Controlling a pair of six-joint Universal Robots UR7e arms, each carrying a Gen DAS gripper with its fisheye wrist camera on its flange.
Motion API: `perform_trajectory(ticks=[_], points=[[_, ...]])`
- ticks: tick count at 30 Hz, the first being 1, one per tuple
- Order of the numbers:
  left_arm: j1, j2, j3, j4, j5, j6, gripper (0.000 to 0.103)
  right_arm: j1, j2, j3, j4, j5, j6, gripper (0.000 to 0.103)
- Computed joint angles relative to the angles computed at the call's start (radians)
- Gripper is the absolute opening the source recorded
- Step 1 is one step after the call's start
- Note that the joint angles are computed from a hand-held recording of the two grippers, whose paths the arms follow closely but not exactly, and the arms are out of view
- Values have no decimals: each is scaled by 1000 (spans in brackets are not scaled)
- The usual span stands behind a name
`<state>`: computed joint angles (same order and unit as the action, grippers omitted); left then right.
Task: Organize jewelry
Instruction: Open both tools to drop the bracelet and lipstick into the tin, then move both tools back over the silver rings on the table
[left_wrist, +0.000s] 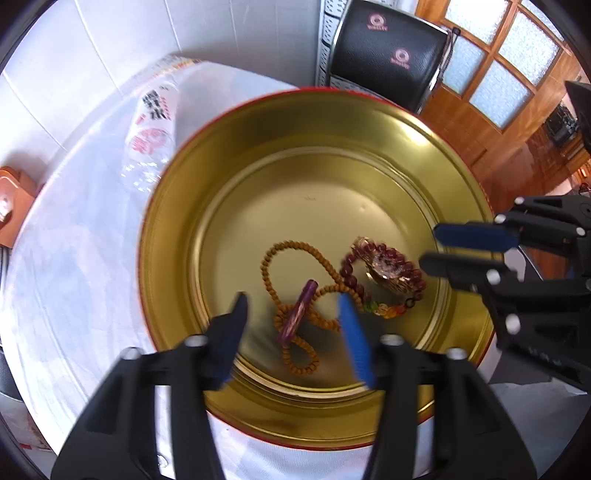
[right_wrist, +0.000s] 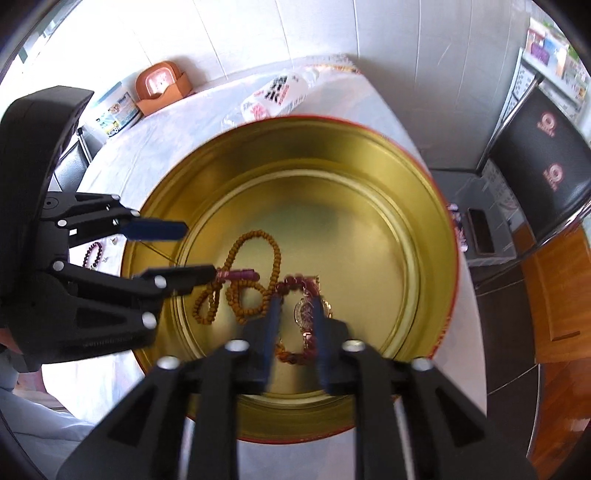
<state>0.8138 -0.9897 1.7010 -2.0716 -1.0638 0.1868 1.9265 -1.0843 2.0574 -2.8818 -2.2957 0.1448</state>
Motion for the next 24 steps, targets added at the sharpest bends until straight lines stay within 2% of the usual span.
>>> perform_trajectory(ticks=[2,6,9,13,16,19,24], points=[[0,-9,3,-6,0,0,56,20,10,12,-74,-44,-36,60],[-1,-27,15,-13,5,-2,56,41,9,30,-145,-63,-75,75],[-2,-43,25,-20,2,-8,56,52,15,29,-154,-88,-80,81],[-5,-72,51,-41,-2,-15,59,72,24,24,-132,-122,-74,82],[-7,-105,82,-80,-11,-16,64,82,26,27,-144,-127,-82,92],[-7,-133,106,-115,-31,-21,71,99,31,43,-208,-126,-102,93],[-5,-193,151,-149,-39,-40,73,120,31,44,-232,-114,-80,93]])
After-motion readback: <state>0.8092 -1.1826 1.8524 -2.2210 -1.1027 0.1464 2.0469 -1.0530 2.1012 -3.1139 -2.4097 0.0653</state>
